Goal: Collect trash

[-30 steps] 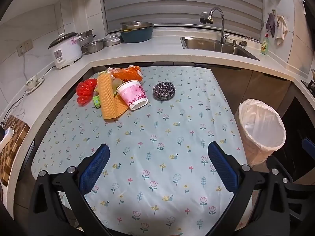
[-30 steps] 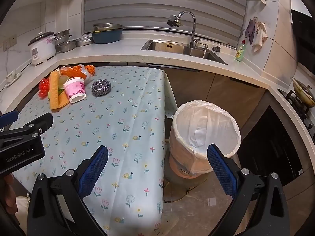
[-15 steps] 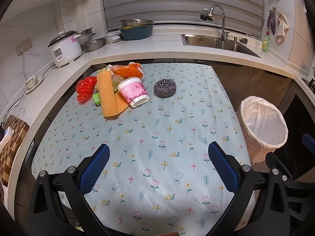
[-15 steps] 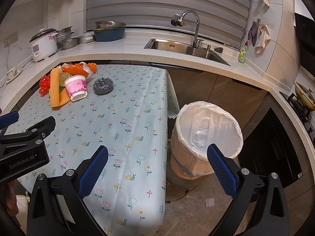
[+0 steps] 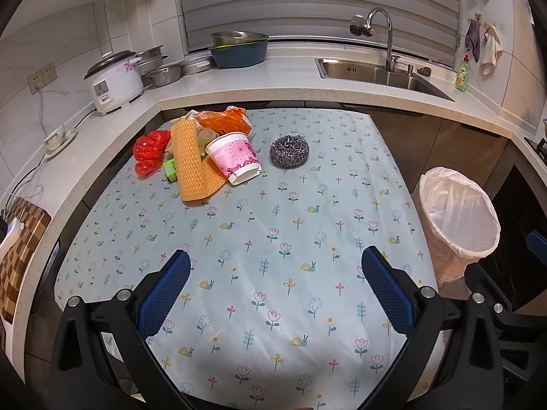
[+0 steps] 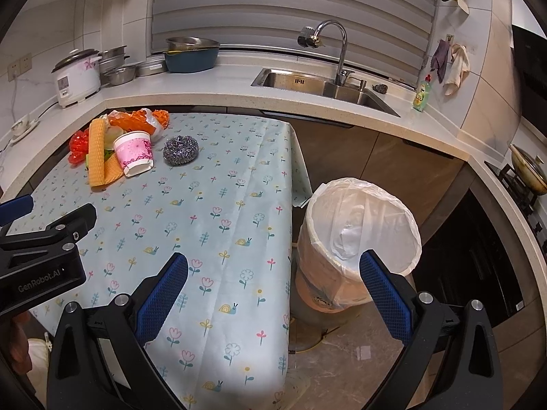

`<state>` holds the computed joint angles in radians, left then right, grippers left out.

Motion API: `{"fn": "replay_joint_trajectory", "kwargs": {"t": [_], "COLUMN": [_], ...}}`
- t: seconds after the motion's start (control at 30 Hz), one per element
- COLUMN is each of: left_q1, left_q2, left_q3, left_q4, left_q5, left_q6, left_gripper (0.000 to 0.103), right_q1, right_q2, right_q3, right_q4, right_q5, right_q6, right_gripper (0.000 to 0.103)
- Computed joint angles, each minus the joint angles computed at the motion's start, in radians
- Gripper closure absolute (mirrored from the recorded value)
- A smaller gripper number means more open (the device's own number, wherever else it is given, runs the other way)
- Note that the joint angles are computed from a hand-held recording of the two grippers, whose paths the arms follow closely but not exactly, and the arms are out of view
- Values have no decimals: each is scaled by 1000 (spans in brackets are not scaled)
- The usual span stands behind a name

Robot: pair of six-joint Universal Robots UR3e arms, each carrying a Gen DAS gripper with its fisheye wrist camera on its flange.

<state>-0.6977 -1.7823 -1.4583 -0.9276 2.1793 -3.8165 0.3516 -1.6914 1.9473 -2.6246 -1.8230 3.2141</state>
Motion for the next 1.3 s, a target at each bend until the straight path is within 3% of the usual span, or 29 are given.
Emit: {"fn": "replay_joint_trajectory", "kwargs": {"t": [0.57, 1.3], "left_q1": [6, -20], "left_q2": [9, 5], "left_q3": [-4, -23], "left_q4": [3, 56], "left_q5": [-35, 10], "left_q6": [6, 46], "left_gripper": [7, 8], "right_q1": [6, 9], "right_q2": [-14, -19], "right_q3": [3, 10], "right_q4": [3, -8], "right_q5": [-7, -11], "right_q6": [4, 2], "right_gripper": [7, 7]}}
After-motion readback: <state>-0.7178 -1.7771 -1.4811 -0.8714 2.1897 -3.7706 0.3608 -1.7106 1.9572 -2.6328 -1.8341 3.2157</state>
